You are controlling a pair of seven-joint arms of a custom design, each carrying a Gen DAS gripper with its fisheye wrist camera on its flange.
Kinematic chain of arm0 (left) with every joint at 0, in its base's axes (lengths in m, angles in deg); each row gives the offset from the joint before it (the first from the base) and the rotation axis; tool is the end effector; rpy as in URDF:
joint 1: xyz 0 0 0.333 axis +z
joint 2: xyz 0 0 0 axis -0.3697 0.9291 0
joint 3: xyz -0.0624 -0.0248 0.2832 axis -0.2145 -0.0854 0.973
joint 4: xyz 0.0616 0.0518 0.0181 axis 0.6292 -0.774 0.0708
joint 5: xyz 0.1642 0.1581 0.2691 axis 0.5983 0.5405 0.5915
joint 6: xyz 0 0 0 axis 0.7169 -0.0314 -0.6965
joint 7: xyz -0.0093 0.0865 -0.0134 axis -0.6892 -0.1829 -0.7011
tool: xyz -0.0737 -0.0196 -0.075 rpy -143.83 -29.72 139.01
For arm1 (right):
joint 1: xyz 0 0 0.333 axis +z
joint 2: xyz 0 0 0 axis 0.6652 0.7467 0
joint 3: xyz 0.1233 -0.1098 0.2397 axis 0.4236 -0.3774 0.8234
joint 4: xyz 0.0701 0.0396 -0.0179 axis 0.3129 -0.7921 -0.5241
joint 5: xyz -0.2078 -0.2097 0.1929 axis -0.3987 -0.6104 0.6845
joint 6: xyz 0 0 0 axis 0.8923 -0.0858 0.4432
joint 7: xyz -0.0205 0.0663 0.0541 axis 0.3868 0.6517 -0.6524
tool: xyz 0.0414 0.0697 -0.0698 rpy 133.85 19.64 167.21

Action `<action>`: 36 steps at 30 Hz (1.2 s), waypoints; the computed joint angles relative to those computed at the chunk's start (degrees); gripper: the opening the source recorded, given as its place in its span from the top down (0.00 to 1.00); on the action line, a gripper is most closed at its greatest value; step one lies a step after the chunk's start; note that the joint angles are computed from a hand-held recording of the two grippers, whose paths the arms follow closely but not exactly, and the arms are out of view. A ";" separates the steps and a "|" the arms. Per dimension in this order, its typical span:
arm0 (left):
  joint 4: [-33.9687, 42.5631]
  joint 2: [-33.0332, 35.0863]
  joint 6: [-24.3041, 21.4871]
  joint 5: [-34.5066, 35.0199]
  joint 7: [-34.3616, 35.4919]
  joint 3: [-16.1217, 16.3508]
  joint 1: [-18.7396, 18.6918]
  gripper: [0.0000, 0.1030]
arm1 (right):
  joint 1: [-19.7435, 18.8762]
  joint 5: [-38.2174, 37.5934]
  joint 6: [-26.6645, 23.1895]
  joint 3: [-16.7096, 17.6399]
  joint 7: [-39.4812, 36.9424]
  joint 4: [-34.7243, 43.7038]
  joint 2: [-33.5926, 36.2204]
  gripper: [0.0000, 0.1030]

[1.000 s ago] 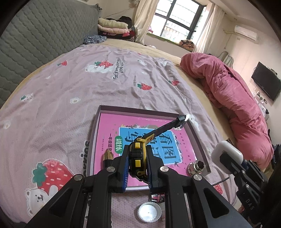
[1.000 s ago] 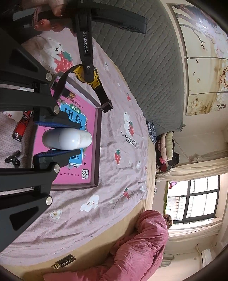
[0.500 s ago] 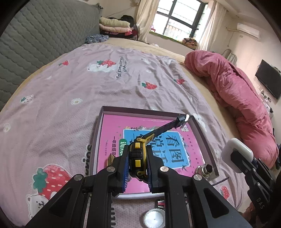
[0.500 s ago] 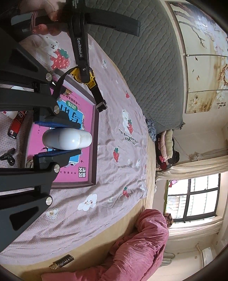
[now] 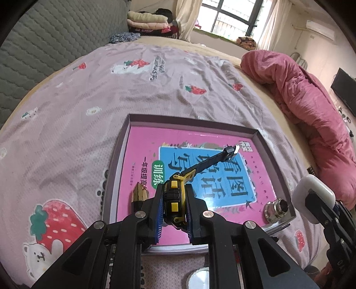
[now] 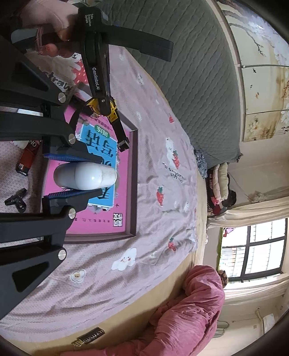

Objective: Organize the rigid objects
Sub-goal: 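Carry the tape measure over the tray while right tool carries the earbud case there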

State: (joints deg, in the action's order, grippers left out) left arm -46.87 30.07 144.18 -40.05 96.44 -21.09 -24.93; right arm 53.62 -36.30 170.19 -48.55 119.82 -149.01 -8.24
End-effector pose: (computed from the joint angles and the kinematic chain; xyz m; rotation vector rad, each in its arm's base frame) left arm 0.6030 -0.0911 0.3937 -2.2011 1.4906 -0.7397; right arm 0.6069 0.2593 0.4162 -1.9360 1.0923 -0.3757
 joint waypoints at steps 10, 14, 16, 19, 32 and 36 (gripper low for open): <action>1.58 2.53 -1.07 -0.19 0.44 0.01 -0.45 0.84 | 0.79 -2.76 -1.04 -1.56 3.97 0.63 1.34 0.79; 1.87 3.11 -0.95 0.52 0.15 0.42 -1.10 0.84 | 0.92 -3.84 -1.46 -2.17 5.91 0.56 1.59 0.79; 2.04 3.46 -0.95 0.66 0.25 0.39 -1.22 0.84 | 1.00 -4.47 -1.39 -2.35 6.47 0.37 1.59 0.79; 2.24 3.85 -1.24 1.11 0.18 0.61 -1.58 0.84 | 1.37 -5.66 -1.42 -2.76 7.65 0.53 1.95 0.79; 2.46 4.90 -2.80 6.04 -4.42 3.15 -3.57 0.84 | 3.12 -11.66 -4.15 -4.46 12.72 3.09 4.44 0.79; 1.49 4.29 -2.49 7.67 -5.98 3.31 -3.37 0.84 | 3.46 -13.00 -5.12 -4.68 13.85 3.90 5.44 0.79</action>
